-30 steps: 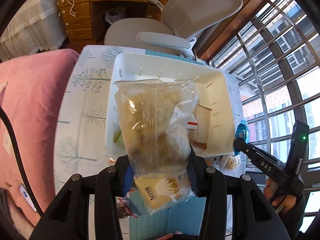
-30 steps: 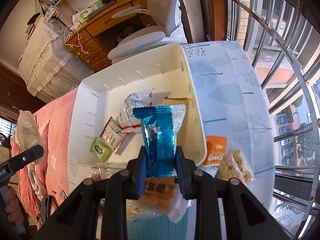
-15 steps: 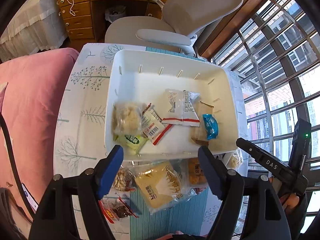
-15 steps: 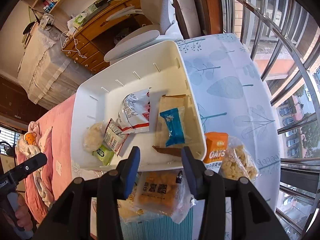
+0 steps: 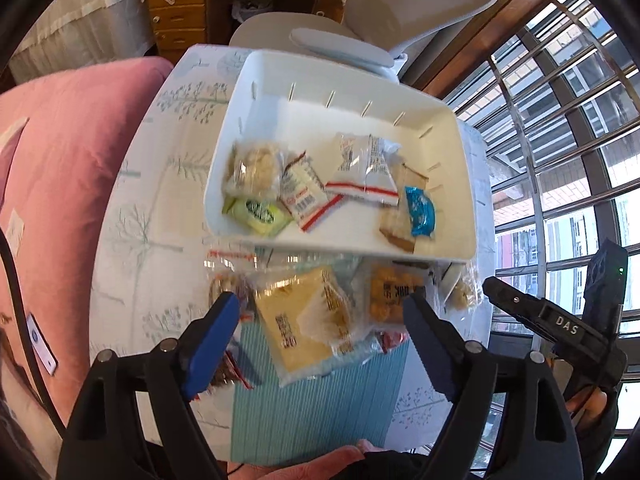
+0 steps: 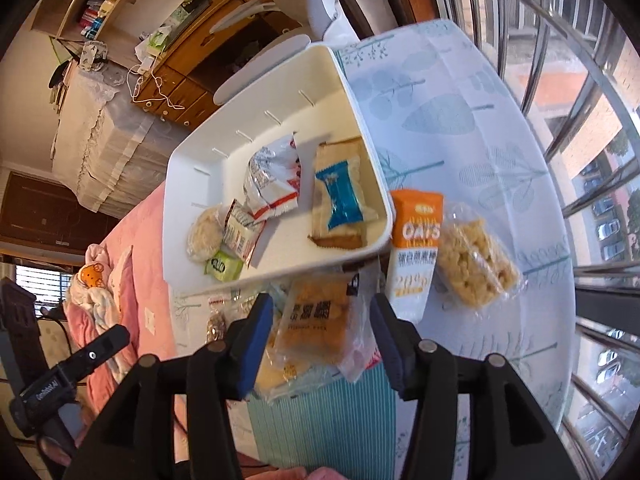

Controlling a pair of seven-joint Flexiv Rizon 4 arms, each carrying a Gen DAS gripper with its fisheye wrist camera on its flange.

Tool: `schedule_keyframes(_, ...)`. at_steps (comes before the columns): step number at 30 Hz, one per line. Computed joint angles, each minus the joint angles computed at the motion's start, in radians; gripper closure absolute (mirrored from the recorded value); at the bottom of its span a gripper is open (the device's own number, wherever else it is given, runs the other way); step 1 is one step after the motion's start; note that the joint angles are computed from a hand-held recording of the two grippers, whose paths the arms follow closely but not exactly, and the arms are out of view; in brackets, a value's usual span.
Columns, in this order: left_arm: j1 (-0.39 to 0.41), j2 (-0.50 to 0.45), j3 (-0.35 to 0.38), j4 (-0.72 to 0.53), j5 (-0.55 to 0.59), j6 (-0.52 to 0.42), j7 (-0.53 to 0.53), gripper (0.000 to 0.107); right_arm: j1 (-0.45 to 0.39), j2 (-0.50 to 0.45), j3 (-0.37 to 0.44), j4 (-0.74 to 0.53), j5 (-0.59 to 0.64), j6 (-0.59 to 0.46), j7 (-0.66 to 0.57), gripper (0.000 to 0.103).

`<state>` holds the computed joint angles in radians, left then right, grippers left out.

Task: Organize snacks
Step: 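Withdraw both tools from the basket toward the remaining snacks, then grasp the Calleton sponge-cake bag with the left tool while the right tool grasps a clear orange-snack packet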

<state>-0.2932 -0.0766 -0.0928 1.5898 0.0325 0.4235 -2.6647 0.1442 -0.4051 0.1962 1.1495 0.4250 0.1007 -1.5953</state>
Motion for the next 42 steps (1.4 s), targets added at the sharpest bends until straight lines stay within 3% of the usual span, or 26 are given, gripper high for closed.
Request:
schedule_keyframes(6, -0.028, 0.005, -0.015, 0.065, -0.031, 0.051, -0.074, 0.021, -0.026, 0.011, -0.006, 0.02, 0.017, -0.06, 0.009, 0.042)
schedule_keyframes(16, -0.044, -0.012, -0.018, 0.169, -0.104, 0.139, -0.125, 0.015, -0.071, -0.009, -0.015, 0.045, 0.095, -0.188, 0.102, 0.041)
schedule_keyframes(30, -0.034, -0.087, -0.001, 0.3, -0.218, 0.325, -0.202, 0.013, -0.082, -0.052, -0.002, 0.059, 0.159, -0.236, 0.184, 0.041)
schedule_keyframes(39, -0.025, -0.172, 0.01, 0.228, -0.196, 0.336, -0.196, 0.013, -0.086, -0.104, 0.011, 0.023, 0.18, -0.242, 0.206, 0.042)
schedule_keyframes(42, -0.028, -0.205, 0.015, 0.194, -0.184, 0.322, -0.203, 0.013, -0.088, -0.117, 0.018, 0.009, 0.187, -0.241, 0.198, 0.05)
